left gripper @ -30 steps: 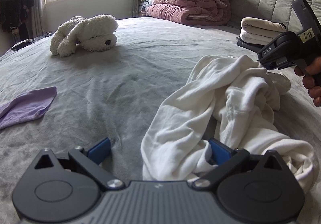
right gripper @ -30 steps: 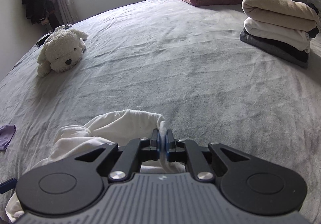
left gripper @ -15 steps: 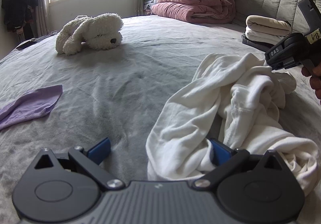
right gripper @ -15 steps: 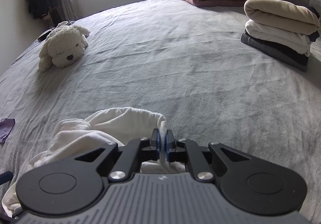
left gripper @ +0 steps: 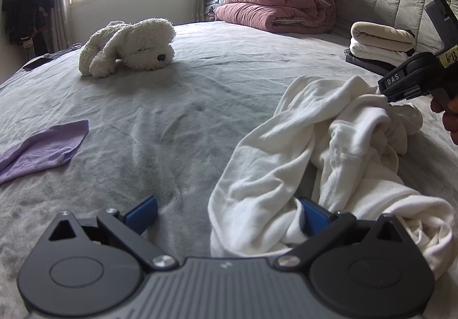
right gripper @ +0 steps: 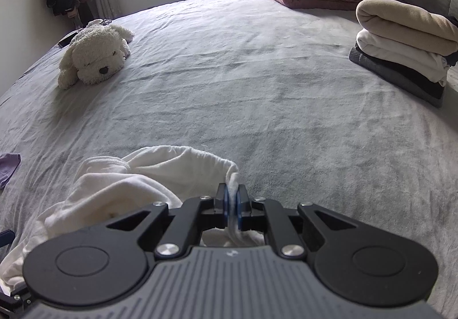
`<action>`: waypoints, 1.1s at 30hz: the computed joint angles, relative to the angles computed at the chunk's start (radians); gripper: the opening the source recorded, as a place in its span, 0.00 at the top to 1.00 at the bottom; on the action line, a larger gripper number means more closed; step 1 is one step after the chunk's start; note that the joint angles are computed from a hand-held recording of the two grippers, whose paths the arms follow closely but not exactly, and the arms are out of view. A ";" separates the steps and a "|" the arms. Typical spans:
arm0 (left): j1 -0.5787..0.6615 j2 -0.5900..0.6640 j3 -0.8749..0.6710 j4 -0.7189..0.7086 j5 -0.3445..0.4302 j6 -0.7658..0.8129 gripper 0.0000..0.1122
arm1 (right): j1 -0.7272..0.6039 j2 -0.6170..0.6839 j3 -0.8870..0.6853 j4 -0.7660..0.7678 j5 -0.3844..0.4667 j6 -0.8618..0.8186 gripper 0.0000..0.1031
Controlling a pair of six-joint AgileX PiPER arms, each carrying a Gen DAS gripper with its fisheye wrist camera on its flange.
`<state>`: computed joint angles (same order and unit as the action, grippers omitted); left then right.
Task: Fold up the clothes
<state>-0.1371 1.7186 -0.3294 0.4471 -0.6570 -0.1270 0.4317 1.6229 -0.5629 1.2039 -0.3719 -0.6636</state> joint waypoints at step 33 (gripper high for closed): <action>0.000 0.000 0.000 0.000 0.000 0.000 0.09 | 0.018 0.016 -0.010 0.025 -0.007 -0.020 0.88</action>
<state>-0.1372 1.7186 -0.3297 0.4468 -0.6566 -0.1266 0.4496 1.6386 -0.5726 1.2292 -0.3788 -0.6835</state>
